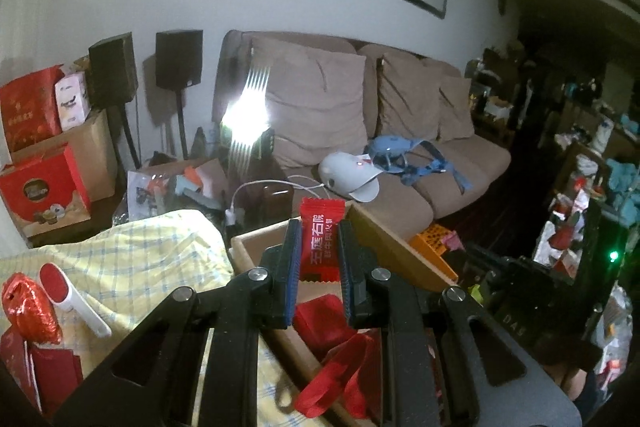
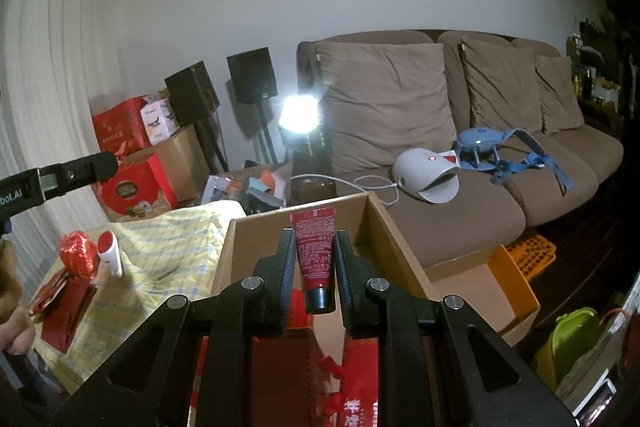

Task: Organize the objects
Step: 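Carry the red candy over the box with left tool while right tool brings the tube over it, then lower the red candy into the box with left tool while right tool holds the tube above it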

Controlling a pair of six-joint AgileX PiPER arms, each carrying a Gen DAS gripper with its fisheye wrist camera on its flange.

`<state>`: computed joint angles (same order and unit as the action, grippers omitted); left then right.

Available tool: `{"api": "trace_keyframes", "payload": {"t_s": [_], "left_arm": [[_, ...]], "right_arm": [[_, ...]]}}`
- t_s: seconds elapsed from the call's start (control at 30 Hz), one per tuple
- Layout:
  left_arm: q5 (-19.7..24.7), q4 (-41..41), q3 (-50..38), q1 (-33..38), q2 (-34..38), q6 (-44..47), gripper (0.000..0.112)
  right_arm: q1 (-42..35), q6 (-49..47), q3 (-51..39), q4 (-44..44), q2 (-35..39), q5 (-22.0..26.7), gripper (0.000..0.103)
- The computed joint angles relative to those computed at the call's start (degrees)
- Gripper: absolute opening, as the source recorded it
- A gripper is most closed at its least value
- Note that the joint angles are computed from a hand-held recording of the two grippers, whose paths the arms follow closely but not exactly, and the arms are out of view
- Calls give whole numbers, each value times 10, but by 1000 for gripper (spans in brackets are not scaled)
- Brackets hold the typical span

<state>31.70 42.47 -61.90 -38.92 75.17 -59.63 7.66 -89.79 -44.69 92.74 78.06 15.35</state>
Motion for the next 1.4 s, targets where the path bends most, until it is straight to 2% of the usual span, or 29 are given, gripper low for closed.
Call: {"api": "trace_keyframes", "payload": {"t_s": [0.77, 0.83, 0.9, 0.93, 1.03, 1.1, 1.2, 1.3, 1.4], "left_arm": [[-40, -33, -38, 13, 54, 40, 16], [-47, -58, -47, 23, 61, 62, 16], [-34, -115, -82, 31, 86, 133, 16], [-32, -117, -96, 30, 97, 144, 16], [-31, -37, -124, 6, 122, 98, 16], [-33, 2, -136, -5, 138, 74, 16], [-43, -6, -141, -8, 160, 78, 16], [-62, -43, -140, 2, 181, 108, 16], [-79, -115, -141, 20, 195, 167, 16]], "right_arm": [[-63, 21, -4, -26, 11, 14, 18], [-66, 20, -3, -22, 9, 16, 18], [-73, 11, 0, -10, 5, 23, 18], [-76, 8, 0, -6, 4, 27, 18], [-77, 2, 1, 3, 7, 28, 18], [-74, 28, -5, -27, 14, 30, 18], [-61, 69, -11, -72, 17, 13, 18], [-48, 96, -15, -97, 22, -10, 18], [-30, 151, -21, -152, 36, -32, 18]]}}
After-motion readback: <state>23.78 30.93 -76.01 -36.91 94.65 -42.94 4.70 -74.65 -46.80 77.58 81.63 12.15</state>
